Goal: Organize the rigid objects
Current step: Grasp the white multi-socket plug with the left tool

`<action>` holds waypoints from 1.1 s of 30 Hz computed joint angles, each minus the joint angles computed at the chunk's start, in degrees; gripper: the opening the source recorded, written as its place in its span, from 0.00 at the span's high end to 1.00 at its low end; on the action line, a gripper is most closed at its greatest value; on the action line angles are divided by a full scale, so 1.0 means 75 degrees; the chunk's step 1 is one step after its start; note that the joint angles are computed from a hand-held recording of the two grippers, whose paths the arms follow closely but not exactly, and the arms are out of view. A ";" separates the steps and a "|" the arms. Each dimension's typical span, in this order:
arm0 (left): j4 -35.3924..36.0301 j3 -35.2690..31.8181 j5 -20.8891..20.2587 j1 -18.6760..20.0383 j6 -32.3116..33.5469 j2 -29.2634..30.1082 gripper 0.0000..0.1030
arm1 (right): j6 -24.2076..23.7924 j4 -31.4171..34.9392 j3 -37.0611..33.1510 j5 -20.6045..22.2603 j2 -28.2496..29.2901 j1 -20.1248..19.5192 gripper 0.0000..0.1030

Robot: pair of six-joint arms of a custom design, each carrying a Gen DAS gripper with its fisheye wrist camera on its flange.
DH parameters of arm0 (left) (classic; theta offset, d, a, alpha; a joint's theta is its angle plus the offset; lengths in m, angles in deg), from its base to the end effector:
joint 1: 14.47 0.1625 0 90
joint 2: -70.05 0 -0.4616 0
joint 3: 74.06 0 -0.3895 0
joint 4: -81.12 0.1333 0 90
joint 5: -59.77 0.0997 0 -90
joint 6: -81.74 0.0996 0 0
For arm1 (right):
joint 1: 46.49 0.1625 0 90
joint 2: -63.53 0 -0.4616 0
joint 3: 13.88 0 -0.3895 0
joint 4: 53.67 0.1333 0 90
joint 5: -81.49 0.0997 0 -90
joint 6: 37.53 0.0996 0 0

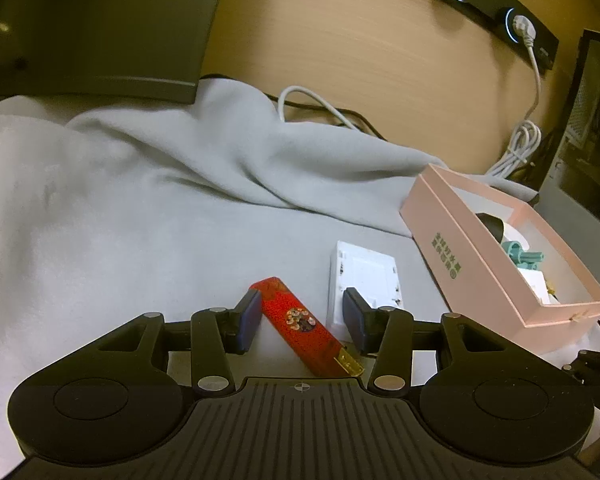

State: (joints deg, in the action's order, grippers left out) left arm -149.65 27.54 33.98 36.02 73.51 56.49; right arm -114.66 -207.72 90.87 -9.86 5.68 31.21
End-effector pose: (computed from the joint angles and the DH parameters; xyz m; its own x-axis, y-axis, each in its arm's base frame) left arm -0.1823 -0.5715 -0.0654 -0.8385 -0.3400 -0.4257 0.2680 0.4229 -0.8656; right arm -0.0076 -0.6497 0.2032 -0.4157 -0.8612 0.2925 -0.9055 0.4222 -0.0437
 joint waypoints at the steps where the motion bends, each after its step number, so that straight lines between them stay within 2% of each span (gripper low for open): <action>1: -0.0001 -0.0001 0.0003 -0.0001 0.0004 0.0002 0.52 | 0.0064 0.0126 -0.0056 0.0037 0.0002 -0.0012 0.09; 7: -0.0003 0.0030 -0.0091 0.0006 0.0029 -0.0011 0.52 | -0.0037 -0.0097 0.0062 -0.0041 0.0001 0.0017 0.09; 11: 0.0013 0.0035 -0.0122 0.0001 0.0041 -0.0011 0.52 | -0.0163 -0.0544 0.0265 -0.0136 -0.0026 0.0024 0.09; 13: 0.0048 0.0029 -0.0116 0.0000 0.0034 -0.0013 0.51 | -0.0069 -0.0371 0.0191 -0.0091 -0.0031 0.0005 0.08; 15: 0.0067 0.0095 -0.0296 0.0044 -0.0086 -0.0066 0.50 | 0.0208 0.0164 -0.0058 0.0005 -0.0013 -0.0019 0.04; 16: 0.0108 0.0157 -0.0440 0.0077 -0.0266 -0.0115 0.50 | 0.0327 0.0478 -0.0207 0.0014 0.0012 -0.0016 0.00; 18: 0.0389 0.0267 -0.0680 0.0137 -0.0852 -0.0254 0.49 | 0.0510 0.0592 -0.0270 -0.0167 0.0033 0.0054 0.00; 20: 0.0772 0.0175 -0.0527 0.0082 -0.0826 -0.0258 0.46 | 0.0530 0.0161 -0.0032 -0.0584 -0.0009 0.0184 0.00; 22: 0.1570 0.0199 -0.0552 0.0038 -0.1053 -0.0424 0.44 | 0.0186 -0.0430 0.0307 -0.1164 -0.0022 0.0371 0.00; 23: 0.2247 0.0240 -0.0435 -0.0007 -0.1589 -0.0583 0.46 | -0.0107 -0.0505 0.0376 -0.1370 -0.0021 0.0440 0.00; 24: 0.3019 0.0294 -0.0278 -0.0067 -0.2307 -0.0766 0.52 | -0.0163 -0.0269 0.0291 -0.1472 -0.0025 0.0483 0.00; 25: 0.3609 0.0317 -0.0101 -0.0140 -0.2840 -0.0901 0.54 | -0.0055 0.0070 0.0113 -0.1688 -0.0002 0.0566 0.01; 26: 0.3879 0.0327 0.0074 -0.0235 -0.3054 -0.0965 0.54 | 0.0143 0.0418 -0.0085 -0.1916 0.0012 0.0652 0.05; 29: 0.3988 0.0158 -0.0019 -0.0347 -0.2726 -0.1006 0.54 | 0.1046 0.1319 -0.0678 -0.1960 -0.0061 0.0651 0.09; 31: 0.4596 -0.0122 -0.0065 -0.0318 -0.2526 -0.1044 0.53 | 0.1439 0.1280 -0.0820 -0.2087 -0.0083 0.0593 0.09; 33: 0.5147 -0.0469 0.0162 -0.0258 -0.2369 -0.0976 0.53 | 0.1697 0.0922 -0.0806 -0.2337 -0.0116 0.0549 0.09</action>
